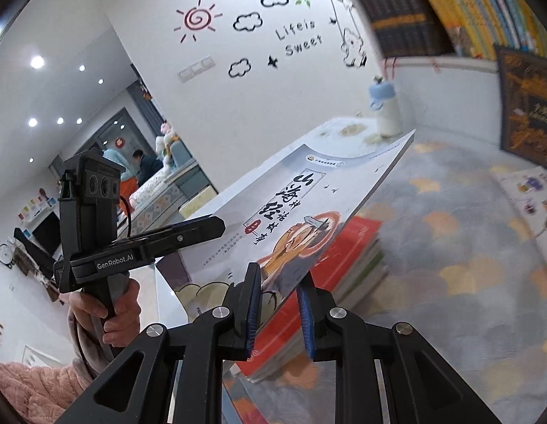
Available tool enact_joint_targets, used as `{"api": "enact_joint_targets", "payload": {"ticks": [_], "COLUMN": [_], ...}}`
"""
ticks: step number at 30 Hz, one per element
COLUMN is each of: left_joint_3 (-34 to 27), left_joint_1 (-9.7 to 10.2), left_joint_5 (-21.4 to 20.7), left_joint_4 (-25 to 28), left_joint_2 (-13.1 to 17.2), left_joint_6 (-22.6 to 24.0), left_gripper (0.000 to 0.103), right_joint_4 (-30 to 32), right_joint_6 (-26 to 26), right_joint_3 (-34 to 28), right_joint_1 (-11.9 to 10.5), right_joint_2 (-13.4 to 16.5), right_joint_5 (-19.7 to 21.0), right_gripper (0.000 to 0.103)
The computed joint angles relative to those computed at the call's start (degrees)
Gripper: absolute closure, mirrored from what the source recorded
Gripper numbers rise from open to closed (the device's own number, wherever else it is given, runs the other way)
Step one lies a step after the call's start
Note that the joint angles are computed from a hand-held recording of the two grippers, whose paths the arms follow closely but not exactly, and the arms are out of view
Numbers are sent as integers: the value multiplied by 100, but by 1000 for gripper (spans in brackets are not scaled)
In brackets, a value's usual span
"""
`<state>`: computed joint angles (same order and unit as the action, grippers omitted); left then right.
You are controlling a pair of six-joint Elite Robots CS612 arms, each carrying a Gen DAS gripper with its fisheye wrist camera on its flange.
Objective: Organize books
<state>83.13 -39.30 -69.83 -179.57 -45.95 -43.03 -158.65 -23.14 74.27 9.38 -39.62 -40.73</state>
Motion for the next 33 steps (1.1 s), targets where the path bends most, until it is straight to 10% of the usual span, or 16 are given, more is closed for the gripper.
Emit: {"api": "enact_joint_targets", "payload": {"ticks": [20,26,30,33], "left_joint_3": [351,168,72,-151], "left_joint_1": [84,-19,-33,-61], "left_joint_5": [90,786,748,678], "left_joint_4": [284,1157,1219,1242], "left_joint_2": [38,-14,-15,44], "left_joint_6": [-961,-1067,-957,-727], "left_gripper": [67,65,59,54], "right_joint_4": [866,895,875,827], "right_joint_6": [-103,-194,-77,-27], "right_joint_3": [-516,-472,-383,-310], "right_joint_1": [266,296,264,163], "right_joint_2": [408,387,315,272], "right_joint_5": [-531,-704,-802,-596], "right_gripper": [81,64,32,30]}}
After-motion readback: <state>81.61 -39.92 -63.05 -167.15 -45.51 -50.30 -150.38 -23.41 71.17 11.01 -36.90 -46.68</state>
